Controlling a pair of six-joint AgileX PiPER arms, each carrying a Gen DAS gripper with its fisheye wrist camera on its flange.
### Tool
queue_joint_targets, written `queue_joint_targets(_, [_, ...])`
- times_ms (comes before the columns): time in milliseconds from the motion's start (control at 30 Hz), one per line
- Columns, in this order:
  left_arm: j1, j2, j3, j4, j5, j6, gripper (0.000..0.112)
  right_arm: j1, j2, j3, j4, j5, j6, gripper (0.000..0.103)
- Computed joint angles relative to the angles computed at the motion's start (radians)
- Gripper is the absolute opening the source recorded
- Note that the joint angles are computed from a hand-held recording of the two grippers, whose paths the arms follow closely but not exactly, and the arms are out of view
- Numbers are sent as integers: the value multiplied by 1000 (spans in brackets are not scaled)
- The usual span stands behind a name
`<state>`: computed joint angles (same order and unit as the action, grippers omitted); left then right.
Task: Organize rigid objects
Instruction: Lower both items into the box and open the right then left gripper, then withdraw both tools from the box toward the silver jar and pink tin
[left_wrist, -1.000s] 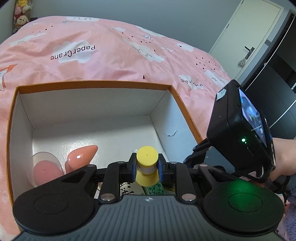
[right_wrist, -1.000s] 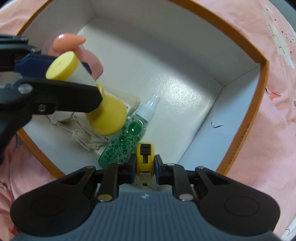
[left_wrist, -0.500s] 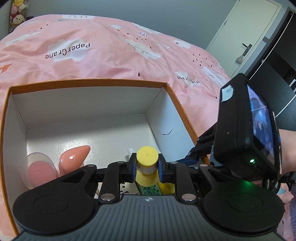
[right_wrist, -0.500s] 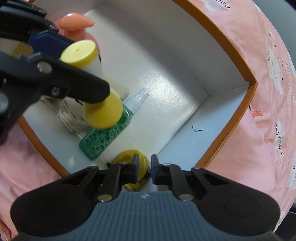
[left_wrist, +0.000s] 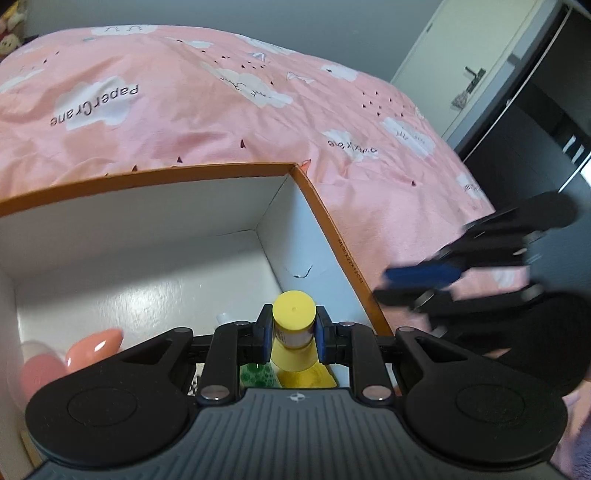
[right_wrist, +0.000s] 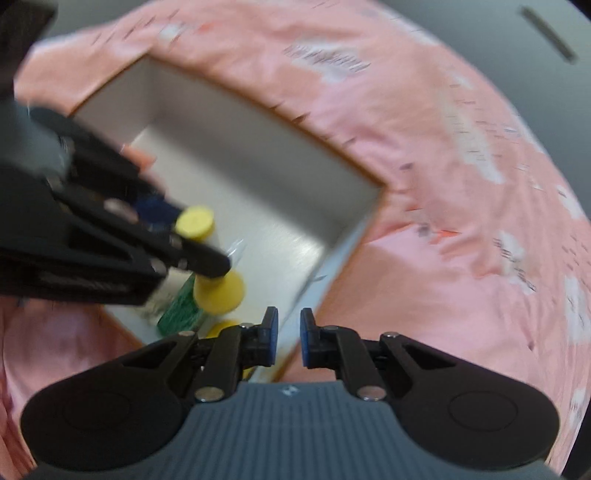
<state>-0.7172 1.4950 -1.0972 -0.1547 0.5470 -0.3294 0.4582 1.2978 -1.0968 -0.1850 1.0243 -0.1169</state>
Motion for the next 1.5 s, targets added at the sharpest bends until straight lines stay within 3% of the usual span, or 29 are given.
queue_joint_targets(167, [-59, 92, -82, 126, 42, -88, 24, -74, -58, 52, -33, -83, 158, 10])
queue_joint_targets(333, [-110, 172, -141, 233, 68, -163, 24, -169, -70, 115, 36, -138, 234, 10])
queue_joint_targets(400, [-138, 196, -156, 320, 78, -217, 24, -181, -73, 149, 56, -165, 239, 10])
queue_joint_targets(667, [-184, 239, -147, 427, 73, -305, 24, -197, -88, 219, 93, -231, 229, 11])
queue_joint_targets(733, [-190, 236, -140, 419, 67, -285, 25, -193, -87, 228, 94, -235, 236, 15])
queue_joint_targets(833, [-179, 227, -134, 370, 60, -249, 29, -191, -86, 239, 92, -243, 242, 17])
queue_joint_targets(967, [-161, 206, -120, 293, 51, -185, 51, -188, -92, 247, 88, -240, 259, 17])
queue_joint_targets(1267, [-190, 97, -65, 370, 54, -244, 64, -194, -130, 264, 99, -231, 270, 18])
queue_joint_targets(1333, [-193, 53, -40, 368, 40, -240, 68, -191, -150, 273, 102, -231, 280, 20])
queue_joint_targets(1400, [-210, 15, -28, 403, 53, -263, 71, -195, -182, 287, 109, -240, 296, 32])
queue_joint_targets(1500, [-255, -31, -18, 507, 93, -337, 72, -200, -240, 311, 121, -249, 325, 35])
